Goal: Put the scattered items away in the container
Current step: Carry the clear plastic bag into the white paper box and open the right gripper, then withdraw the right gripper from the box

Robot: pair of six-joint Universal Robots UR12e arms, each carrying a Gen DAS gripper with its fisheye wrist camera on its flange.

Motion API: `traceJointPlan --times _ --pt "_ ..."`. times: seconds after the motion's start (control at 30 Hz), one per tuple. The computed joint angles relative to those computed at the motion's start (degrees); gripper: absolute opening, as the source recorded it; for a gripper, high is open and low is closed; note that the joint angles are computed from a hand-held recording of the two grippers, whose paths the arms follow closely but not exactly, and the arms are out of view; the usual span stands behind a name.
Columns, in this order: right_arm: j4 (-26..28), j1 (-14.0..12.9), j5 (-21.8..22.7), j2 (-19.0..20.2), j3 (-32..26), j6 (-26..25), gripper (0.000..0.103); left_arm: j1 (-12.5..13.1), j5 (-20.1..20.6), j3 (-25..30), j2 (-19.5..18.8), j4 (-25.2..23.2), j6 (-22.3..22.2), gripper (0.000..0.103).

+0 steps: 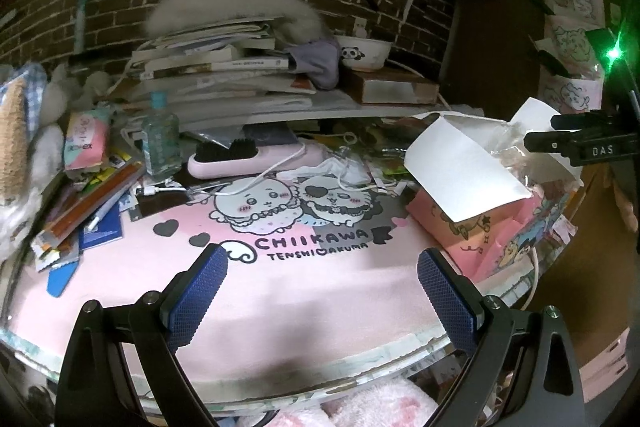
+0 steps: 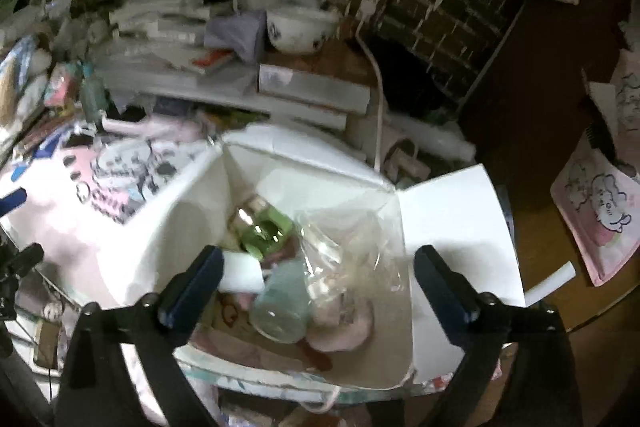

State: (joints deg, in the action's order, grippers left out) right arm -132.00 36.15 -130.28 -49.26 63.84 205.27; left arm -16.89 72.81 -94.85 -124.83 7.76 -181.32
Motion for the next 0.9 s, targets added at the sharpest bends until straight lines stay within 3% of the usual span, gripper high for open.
traceJointPlan --times 0.1,0.2,0.3,0.4,0.6,0.8,0.9 --pt "-2.66 0.34 0.37 0.42 -0.27 -1.98 0.098 -0.07 0.1 -0.25 0.19 0.12 0.34 0.095" --pt "-0.79 -0.3 3.54 0.59 -1.21 -2.35 0.1 0.02 -0.13 -0.44 0.22 0.53 0.27 0.095" --pt "-5.83 -0.25 0.3 0.18 0.3 -1.56 0.101 -0.1 0.45 -0.34 0.27 0.01 0.3 0.095" --pt "-7.41 -0.98 4.36 -0.87 1.49 1.17 0.101 -0.05 0.38 -0.26 0.24 0.17 -0.13 0.095" --pt "-13.04 1.91 -9.07 1.77 0.56 -4.32 0.103 -0.53 2.94 -0.13 0.32 -0.26 -0.99 0.095" --pt "-13.17 3.39 -11.41 3.04 0.62 0.75 0.103 -1.08 5.38 -0.68 0.96 0.84 -1.9 0.095" --pt "-14.18 3.82 -10.5 3.31 0.73 3.89 0.103 -1.41 6.44 -0.99 1.32 1.16 -2.13 0.095"
